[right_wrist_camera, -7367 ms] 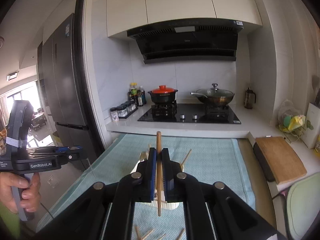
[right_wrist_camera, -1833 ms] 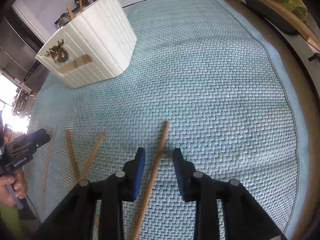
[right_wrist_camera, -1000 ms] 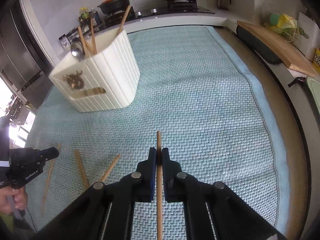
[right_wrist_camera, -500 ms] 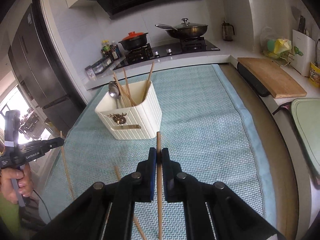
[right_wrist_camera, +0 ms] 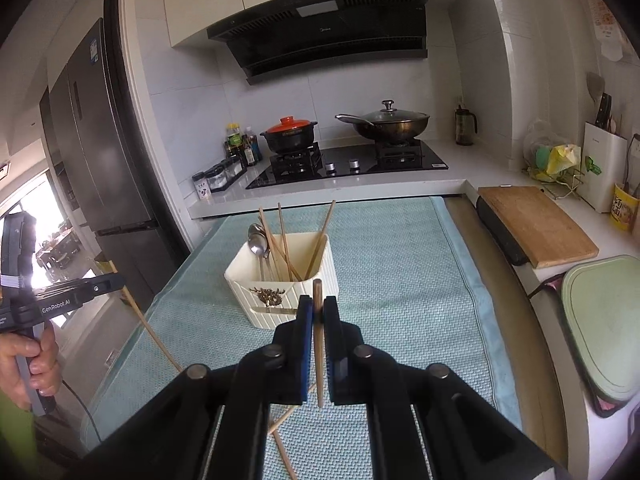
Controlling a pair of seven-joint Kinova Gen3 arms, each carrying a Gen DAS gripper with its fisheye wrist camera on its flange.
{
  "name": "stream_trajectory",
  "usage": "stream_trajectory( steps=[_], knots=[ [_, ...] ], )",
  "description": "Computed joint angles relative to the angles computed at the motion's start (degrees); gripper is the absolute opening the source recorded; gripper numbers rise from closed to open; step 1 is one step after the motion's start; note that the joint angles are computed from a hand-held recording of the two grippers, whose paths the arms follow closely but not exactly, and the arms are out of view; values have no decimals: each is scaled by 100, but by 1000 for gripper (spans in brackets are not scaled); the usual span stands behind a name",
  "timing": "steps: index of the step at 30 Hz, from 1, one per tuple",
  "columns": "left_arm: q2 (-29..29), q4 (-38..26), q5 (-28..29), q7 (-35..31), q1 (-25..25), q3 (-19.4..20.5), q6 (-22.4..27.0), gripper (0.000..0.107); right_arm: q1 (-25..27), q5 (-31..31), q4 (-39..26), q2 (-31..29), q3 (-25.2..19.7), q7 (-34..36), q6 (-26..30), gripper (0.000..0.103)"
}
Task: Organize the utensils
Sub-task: 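Lift both chopsticks over the cream holder and open both grippers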
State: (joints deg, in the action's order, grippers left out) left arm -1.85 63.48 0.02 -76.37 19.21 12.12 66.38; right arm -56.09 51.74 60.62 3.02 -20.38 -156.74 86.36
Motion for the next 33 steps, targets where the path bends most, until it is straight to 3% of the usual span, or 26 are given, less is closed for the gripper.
stream_trajectory(
  steps=[12,17,24,29,33],
  knots=[
    [233,-835,229,-115,-29,-75,113,3,-474,316,-1085,462,404,846,141,6],
    [520,-1564,79,-23,72,-80,157,3,-751,479,-1716,739,768,1243,91,6],
    [1180,-2847,-897,314,671,-272,132,3,-1018,709,-2818,1286,1414,1942,-133,6],
    [1692,-3258,-1570,501,1201,-675,147,3,-774,334,-3069,1538,1755,2128,-658,6],
    [1956,-3170,-1250,566,1046,-760,77,3,-430,-206,-2960,1664,1937,2196,-1062,6]
  ],
)
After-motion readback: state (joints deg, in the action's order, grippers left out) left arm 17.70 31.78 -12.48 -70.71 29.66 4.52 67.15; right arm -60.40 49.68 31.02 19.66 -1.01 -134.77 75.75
